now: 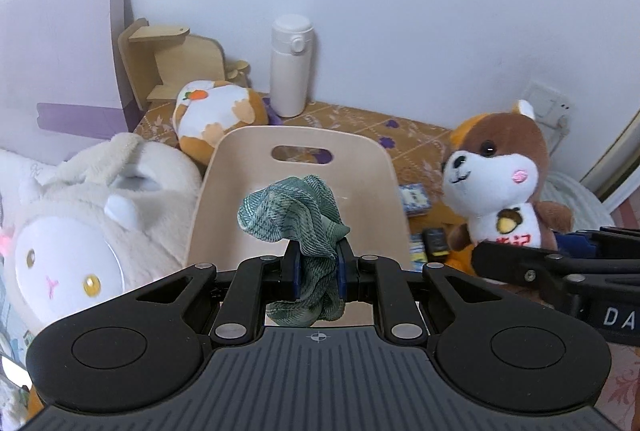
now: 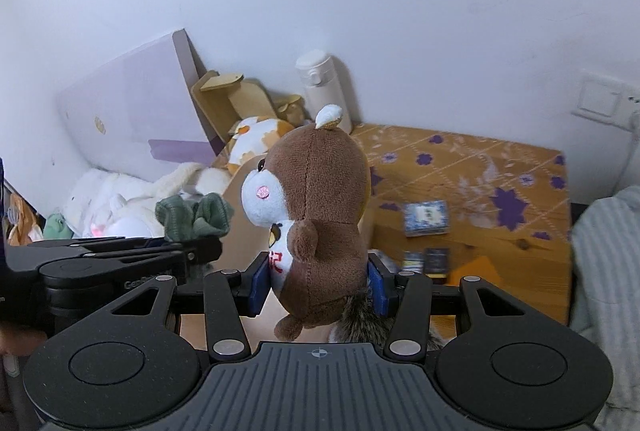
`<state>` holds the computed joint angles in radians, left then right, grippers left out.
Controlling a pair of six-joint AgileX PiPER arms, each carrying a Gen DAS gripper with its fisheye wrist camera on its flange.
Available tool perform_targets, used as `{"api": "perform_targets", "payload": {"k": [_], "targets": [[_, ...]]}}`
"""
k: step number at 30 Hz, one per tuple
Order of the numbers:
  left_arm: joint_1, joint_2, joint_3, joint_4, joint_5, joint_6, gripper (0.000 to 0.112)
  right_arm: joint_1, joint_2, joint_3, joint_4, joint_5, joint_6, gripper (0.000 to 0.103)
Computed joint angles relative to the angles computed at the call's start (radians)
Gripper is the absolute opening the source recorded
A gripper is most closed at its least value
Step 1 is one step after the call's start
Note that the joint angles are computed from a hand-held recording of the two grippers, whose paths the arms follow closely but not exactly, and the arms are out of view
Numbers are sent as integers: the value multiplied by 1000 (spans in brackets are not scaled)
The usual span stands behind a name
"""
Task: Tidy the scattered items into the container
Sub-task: 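Lift both held items and carry them over the beige basket, then open the left tool to drop the scrunchie while the right tool releases the bear into the basket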
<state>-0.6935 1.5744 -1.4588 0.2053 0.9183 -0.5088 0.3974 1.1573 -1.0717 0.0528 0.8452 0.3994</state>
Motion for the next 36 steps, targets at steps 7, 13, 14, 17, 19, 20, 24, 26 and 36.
{"api": "perform_targets", "payload": {"k": [7,13,14,17,19,20,24,26,36], "targets": [[103,77,-15,-103,-22,155,17,49,197,-86,45,-62,59,46],[151,150,-23,-168,-5,240,17,53,313,-113,66,-70,75,46],[154,160,-24,-170,-4,247,17,49,323,-113,76,-70,69,46],[158,191,-31,-171,-1,259,17,40,355,-114,97,-67,57,46],[155,207,-34,-158,0,256,17,30,379,-116,118,-66,37,46],[152,215,-36,-149,1,253,17,25,388,-116,130,-66,27,46],[139,238,-38,-102,-2,233,17,13,427,-126,152,-58,3,46],[134,248,-36,-74,-10,234,17,12,449,-140,151,-48,2,46],[135,264,-30,-30,1,194,38,26,511,-160,147,-43,-41,47]]}}
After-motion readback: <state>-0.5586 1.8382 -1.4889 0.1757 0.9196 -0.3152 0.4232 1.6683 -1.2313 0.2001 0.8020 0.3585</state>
